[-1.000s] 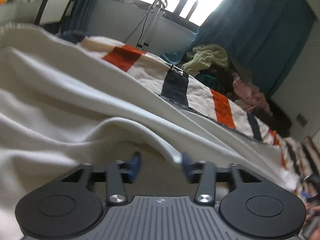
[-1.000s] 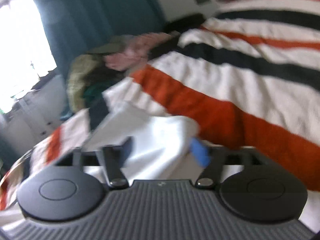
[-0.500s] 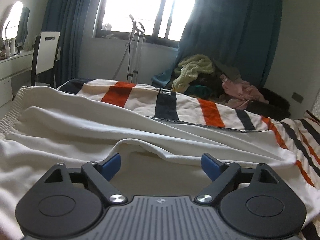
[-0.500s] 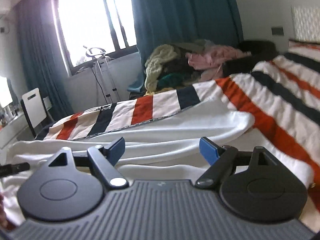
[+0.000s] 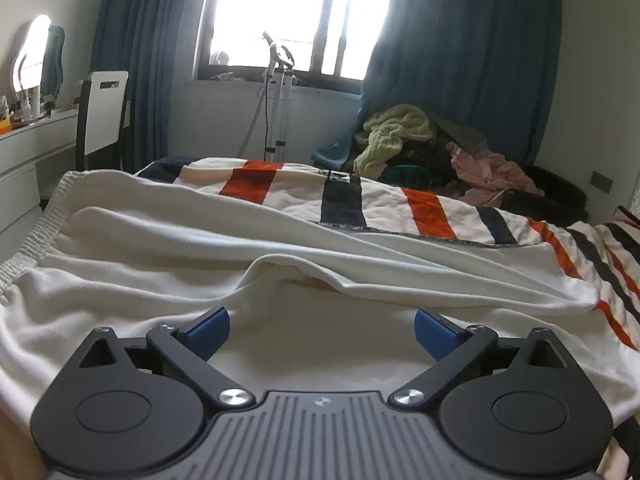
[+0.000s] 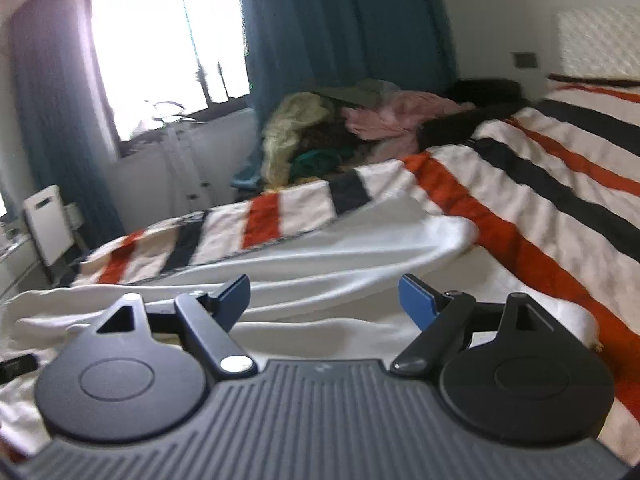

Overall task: Fold clothes
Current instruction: 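Lay the sweatpants flat and open both grippers, then grasp the waistband with the left gripper while the right gripper grasps a hem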

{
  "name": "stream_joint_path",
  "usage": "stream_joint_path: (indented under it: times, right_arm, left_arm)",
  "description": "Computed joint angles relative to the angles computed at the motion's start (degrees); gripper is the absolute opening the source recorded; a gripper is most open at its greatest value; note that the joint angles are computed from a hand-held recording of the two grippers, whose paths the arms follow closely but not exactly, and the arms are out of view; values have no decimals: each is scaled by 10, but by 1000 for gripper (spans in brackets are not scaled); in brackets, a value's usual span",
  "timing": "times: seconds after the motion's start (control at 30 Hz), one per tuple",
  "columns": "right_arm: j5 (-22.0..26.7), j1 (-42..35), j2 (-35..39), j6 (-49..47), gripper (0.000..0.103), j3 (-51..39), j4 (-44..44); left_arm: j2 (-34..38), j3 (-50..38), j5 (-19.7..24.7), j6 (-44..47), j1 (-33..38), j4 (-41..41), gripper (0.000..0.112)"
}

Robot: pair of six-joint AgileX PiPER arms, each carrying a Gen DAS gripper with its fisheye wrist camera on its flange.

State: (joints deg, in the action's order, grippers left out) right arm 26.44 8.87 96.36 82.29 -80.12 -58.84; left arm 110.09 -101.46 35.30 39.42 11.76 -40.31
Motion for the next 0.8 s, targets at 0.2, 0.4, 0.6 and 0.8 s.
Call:
stream_joint_path:
  times: [0.2,0.4,0.6,0.8]
  right_arm:
    - [155,-52,18,188,83,-10,31]
    - [84,-166,-5,294,79,78,164]
    - [-26,-207,20,252,61,107,270]
    - [-113,-214,36,330,11,131,255]
  left_arm:
    - [31,-40,31,-55,5,23,102]
    - [54,-73,56,-124,2,70,102]
    - [66,-85,56,-180,-8,115,100]
    - [44,-54,-38,-254,16,112,99]
